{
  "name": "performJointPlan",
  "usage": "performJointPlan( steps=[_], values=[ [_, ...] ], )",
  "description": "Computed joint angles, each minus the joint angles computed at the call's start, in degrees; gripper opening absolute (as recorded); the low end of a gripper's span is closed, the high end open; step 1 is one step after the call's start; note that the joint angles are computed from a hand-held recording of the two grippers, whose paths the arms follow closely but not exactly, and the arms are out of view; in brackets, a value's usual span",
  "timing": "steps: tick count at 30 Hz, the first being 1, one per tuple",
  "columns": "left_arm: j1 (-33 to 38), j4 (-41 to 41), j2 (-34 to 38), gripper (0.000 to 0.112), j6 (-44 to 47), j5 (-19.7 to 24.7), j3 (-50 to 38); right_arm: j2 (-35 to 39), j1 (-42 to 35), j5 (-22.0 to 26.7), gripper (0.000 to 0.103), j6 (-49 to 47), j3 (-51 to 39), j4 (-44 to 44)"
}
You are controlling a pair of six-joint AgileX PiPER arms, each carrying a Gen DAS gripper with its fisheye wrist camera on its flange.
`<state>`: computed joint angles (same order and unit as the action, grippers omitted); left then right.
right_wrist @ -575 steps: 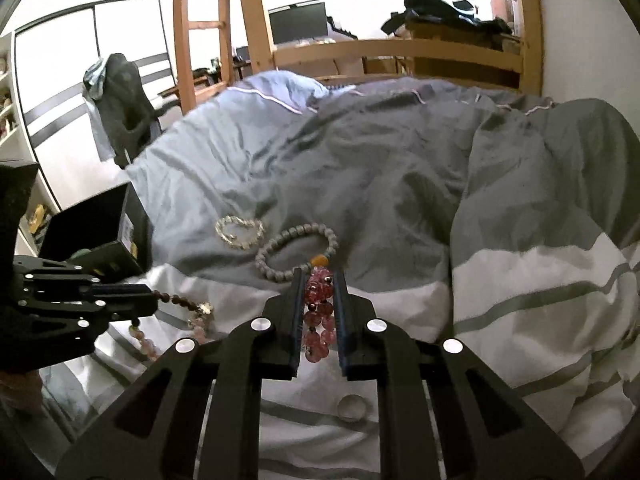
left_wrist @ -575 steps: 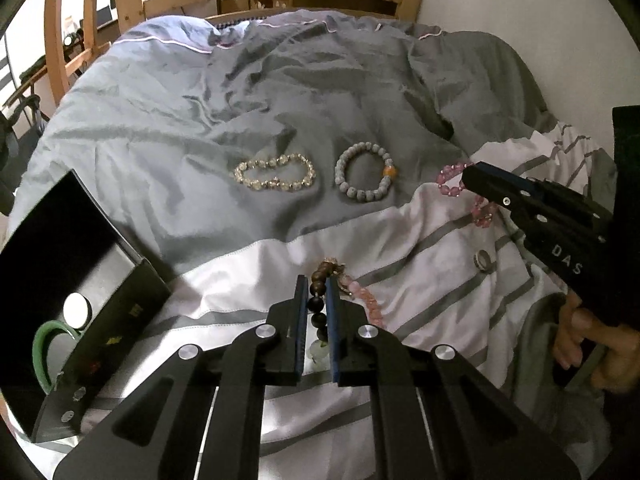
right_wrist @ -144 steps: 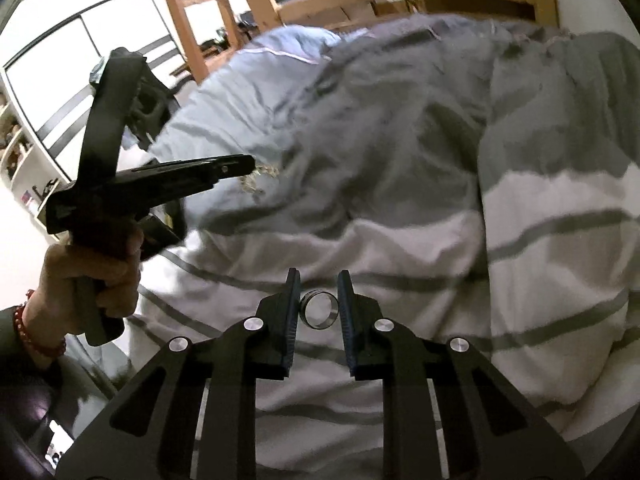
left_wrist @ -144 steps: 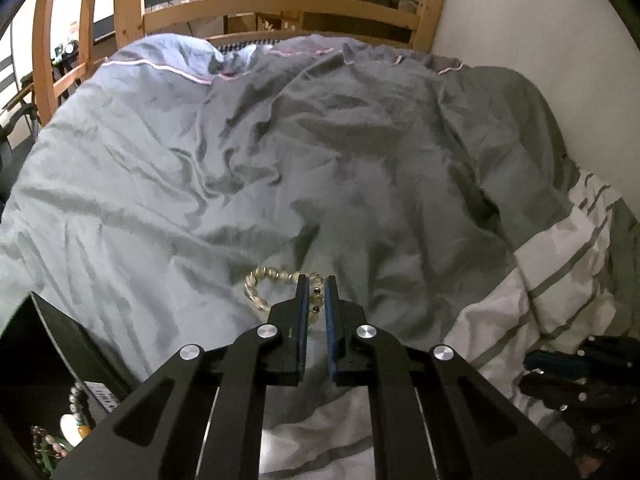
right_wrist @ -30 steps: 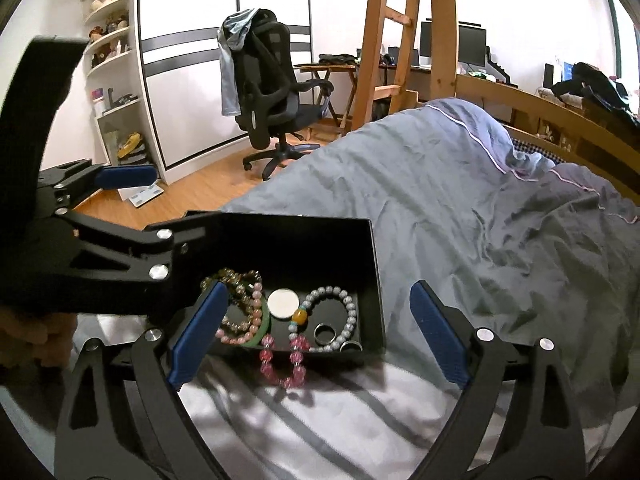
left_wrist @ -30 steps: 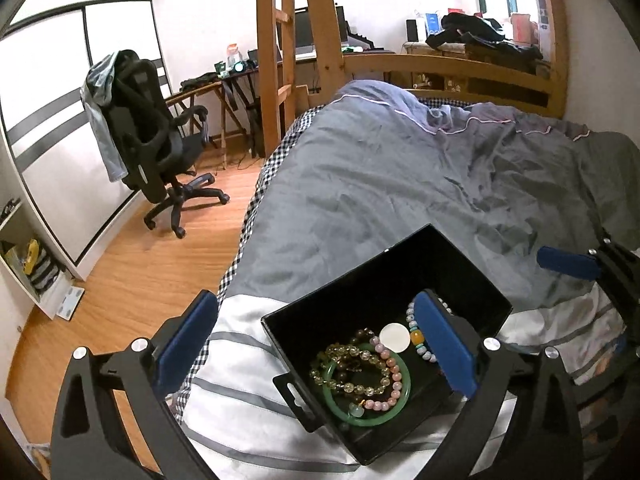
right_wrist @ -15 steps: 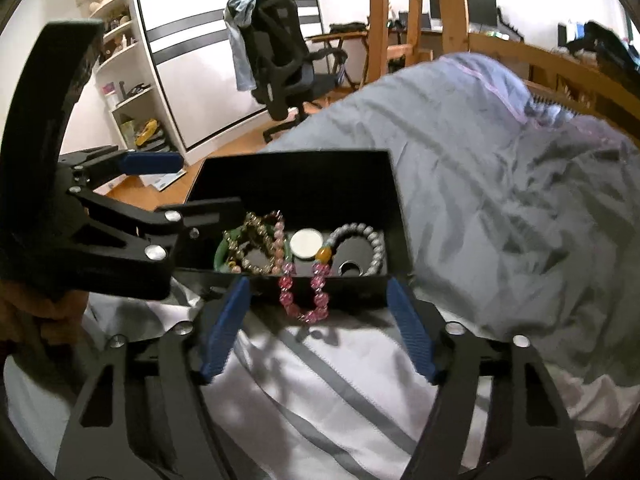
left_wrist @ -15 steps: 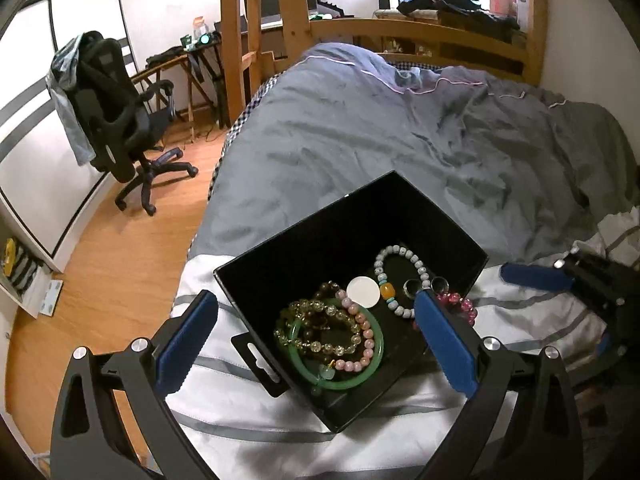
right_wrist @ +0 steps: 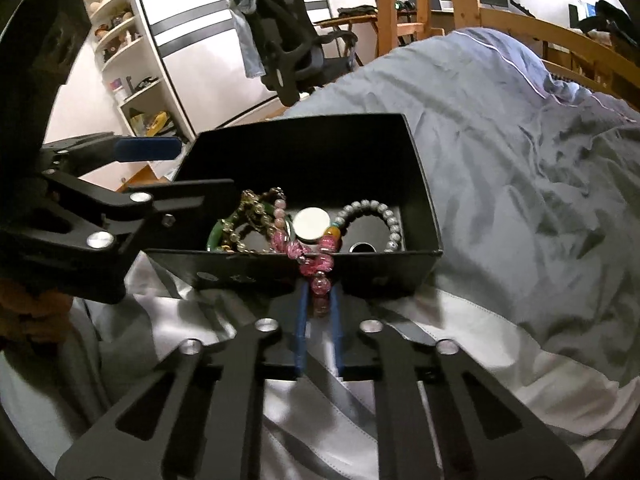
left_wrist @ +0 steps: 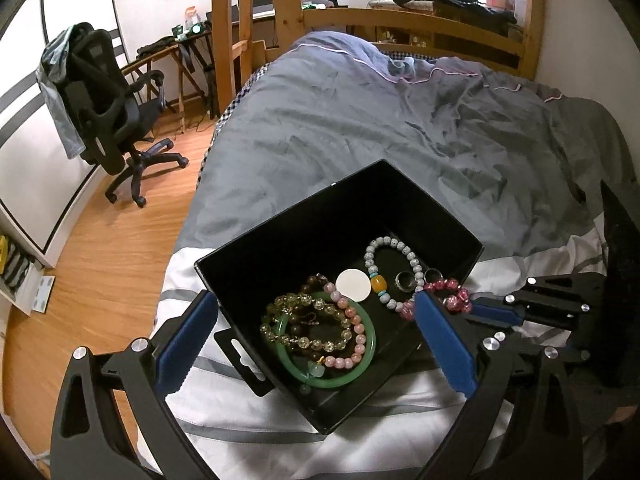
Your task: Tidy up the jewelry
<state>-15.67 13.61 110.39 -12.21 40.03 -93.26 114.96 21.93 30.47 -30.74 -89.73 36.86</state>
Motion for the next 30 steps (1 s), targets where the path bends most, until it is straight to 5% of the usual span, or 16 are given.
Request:
performJointPlan(
  steps=[13, 26, 28, 30],
  values=[
    [0.6, 1.8, -0.9, 0.097, -3.7, -1.5, 1.0, -3.5, -0.3, -3.3, 0.009, -4.2, 1.6, 4.7],
    [1.5, 2.5, 0.0, 0.097, -6.1, -0.2, -0.6, 3.6, 1.4, -1.5, 0.011, 1.4, -7.8, 0.1],
    [1.3, 3.5, 0.1, 0.097, -7.0, 0.0, -0.8, 3.9, 1.4, -1.8, 0.028, 2.8, -8.0, -1.2],
    [1.1, 4.5, 0.3, 0.097, -7.9, 0.4, -1.0, 3.2, 1.5, -3.5, 0.075, 3.7, -7.0, -1.8]
  ],
)
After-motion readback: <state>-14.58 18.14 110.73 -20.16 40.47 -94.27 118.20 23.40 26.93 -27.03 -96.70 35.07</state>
